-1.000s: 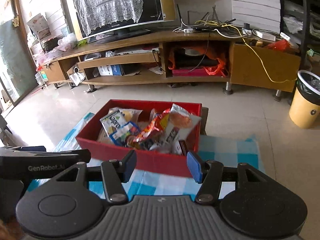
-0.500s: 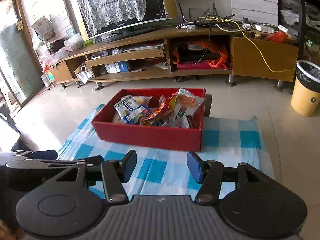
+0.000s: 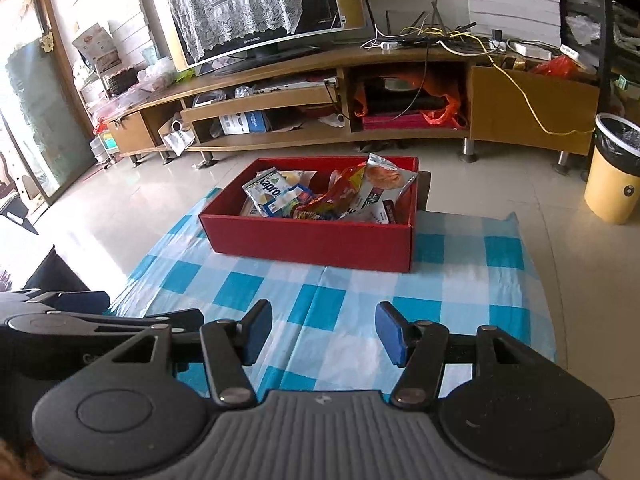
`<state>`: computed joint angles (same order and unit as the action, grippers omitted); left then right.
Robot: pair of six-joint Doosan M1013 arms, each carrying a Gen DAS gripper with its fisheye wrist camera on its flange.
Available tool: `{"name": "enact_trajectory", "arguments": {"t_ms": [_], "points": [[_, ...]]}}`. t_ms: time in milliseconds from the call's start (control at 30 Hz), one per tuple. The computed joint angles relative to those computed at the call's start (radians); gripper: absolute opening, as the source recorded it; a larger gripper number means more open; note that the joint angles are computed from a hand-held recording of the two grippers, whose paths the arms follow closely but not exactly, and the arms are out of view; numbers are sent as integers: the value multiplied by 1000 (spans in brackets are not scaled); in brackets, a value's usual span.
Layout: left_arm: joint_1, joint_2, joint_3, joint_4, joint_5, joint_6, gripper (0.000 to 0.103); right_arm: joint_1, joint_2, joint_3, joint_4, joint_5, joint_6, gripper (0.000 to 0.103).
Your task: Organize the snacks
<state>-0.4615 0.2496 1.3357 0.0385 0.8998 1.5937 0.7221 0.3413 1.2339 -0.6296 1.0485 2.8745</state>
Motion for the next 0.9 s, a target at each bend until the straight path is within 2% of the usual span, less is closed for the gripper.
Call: {"name": "enact_trajectory", "arguments": {"t_ms": [567, 900], "points": [[-5, -6, 11, 16, -6, -11, 103, -1, -1, 3, 13, 3, -12, 54], [-13, -21, 36, 50, -56, -23, 102, 0, -1, 4, 9, 3, -10, 54]]}}
